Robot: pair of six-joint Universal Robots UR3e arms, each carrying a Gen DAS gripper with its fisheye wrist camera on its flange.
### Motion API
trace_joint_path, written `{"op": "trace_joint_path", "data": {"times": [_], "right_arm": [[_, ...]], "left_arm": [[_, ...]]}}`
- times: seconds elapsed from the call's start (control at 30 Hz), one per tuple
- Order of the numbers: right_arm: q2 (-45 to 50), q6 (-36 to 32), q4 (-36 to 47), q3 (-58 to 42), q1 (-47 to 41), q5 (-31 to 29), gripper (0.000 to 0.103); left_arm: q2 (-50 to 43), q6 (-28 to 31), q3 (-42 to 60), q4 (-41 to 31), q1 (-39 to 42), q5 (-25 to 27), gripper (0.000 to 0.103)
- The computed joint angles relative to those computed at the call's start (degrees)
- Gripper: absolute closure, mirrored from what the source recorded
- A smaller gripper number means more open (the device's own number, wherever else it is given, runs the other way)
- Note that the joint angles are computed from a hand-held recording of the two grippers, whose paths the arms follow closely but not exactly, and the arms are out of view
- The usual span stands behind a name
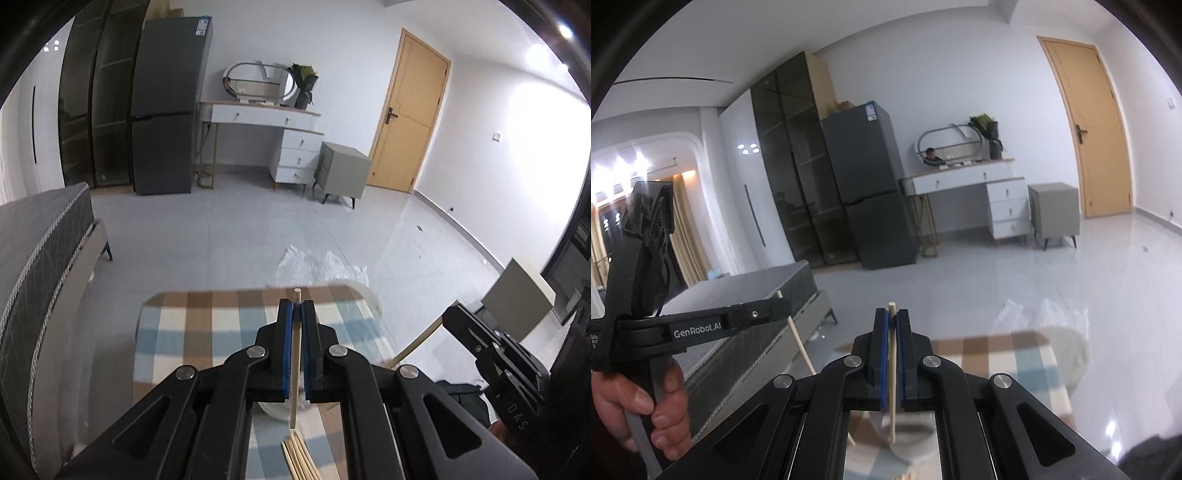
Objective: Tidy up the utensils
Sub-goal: 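Carry the chopstick over the caddy with the right gripper and release it inside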
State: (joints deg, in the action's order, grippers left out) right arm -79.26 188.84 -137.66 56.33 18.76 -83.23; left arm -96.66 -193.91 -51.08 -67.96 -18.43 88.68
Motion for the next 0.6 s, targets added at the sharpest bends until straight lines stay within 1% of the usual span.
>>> {"op": "trace_joint_path", "data": {"times": [0.13, 0.17, 0.33, 0.43, 0.47, 0.53, 0.6], "right_arm": [[6.2, -1.6, 3.0, -9.5, 0.1, 0.2, 0.1], [8.6, -2.1, 4.0, -13.0, 0.2, 0.1, 0.1], [15.4, -3.2, 6.2, -21.6, 0.1, -0.3, 0.1], [17.6, -3.7, 6.3, -23.2, 0.3, -0.9, 0.1], [17.6, -3.9, 6.1, -23.0, 0.1, -0.8, 0.1], [17.5, -4.1, 4.1, -20.8, 0.0, -1.0, 0.1], [17.6, -4.3, 3.9, -19.7, -0.5, -0.7, 0.1]], "left_arm": [[-4.5, 0.9, 5.8, -1.1, 1.5, -1.1, 0.102], [-5.7, 1.0, 7.1, -0.9, 2.0, -1.5, 0.102], [-10.1, 0.8, 10.7, 1.3, 3.2, -2.9, 0.102], [-10.9, 0.2, 9.1, 4.2, 3.7, -4.0, 0.102], [-10.8, -0.1, 7.4, 6.3, 3.3, -2.9, 0.103], [-10.5, -0.6, 5.5, 8.4, 3.2, -3.0, 0.102], [-10.6, -0.8, 3.7, 9.6, 3.0, -3.2, 0.103]]}}
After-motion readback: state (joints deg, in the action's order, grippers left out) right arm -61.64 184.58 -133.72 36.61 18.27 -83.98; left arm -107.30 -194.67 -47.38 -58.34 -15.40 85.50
